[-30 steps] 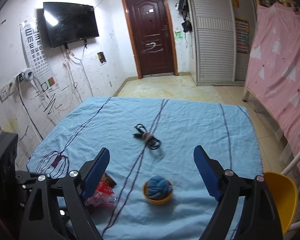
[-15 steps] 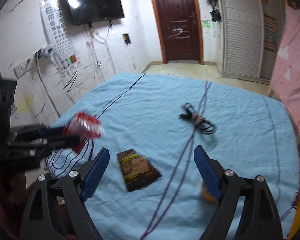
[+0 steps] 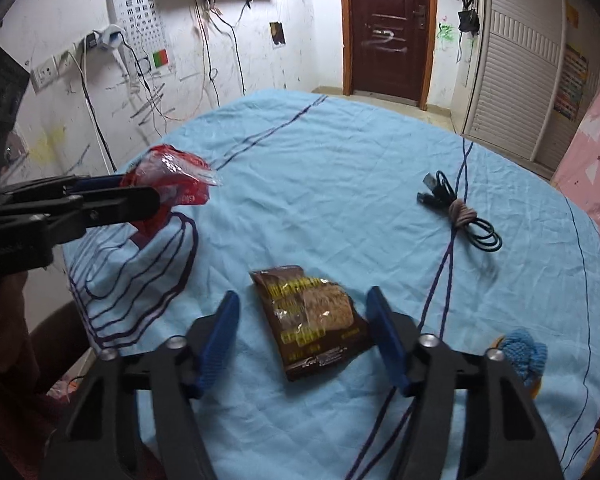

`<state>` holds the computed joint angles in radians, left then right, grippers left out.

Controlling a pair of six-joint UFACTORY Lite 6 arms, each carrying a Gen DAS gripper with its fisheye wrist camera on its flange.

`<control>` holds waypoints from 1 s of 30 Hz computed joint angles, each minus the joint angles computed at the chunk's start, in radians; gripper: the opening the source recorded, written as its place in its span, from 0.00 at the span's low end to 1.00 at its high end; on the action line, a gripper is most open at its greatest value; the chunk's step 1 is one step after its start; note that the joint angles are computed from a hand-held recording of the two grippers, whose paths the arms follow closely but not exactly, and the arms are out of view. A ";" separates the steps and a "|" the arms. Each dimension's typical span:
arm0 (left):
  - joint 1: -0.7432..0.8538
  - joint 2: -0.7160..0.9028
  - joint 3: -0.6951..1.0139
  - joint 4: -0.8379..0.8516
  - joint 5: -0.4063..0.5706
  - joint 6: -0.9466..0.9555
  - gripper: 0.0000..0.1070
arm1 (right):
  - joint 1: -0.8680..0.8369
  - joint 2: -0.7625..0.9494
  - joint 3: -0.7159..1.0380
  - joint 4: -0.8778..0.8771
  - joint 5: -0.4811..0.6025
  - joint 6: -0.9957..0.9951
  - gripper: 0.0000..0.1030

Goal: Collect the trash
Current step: 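Grasp the red wrapper with the left tool while the right tool grasps the brown snack packet, then lift the red wrapper and brown packet in both tools toward the yellow bin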

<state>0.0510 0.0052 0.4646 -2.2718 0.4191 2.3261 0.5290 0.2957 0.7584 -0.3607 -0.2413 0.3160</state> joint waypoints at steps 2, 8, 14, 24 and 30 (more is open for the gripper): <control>0.002 0.008 0.001 -0.007 0.002 0.010 0.29 | 0.000 0.002 0.000 0.031 -0.002 -0.025 0.46; 0.014 0.038 0.010 -0.017 0.018 0.018 0.29 | -0.023 0.001 -0.001 0.020 -0.014 -0.008 0.21; 0.011 0.048 0.017 -0.025 0.016 0.027 0.29 | -0.056 -0.009 -0.014 -0.099 -0.057 0.108 0.07; -0.055 0.035 0.021 -0.124 -0.025 0.081 0.29 | -0.117 -0.063 -0.068 -0.300 -0.141 0.298 0.04; -0.114 0.022 0.028 -0.245 -0.055 0.171 0.29 | -0.225 -0.174 -0.150 -0.408 -0.202 0.394 0.04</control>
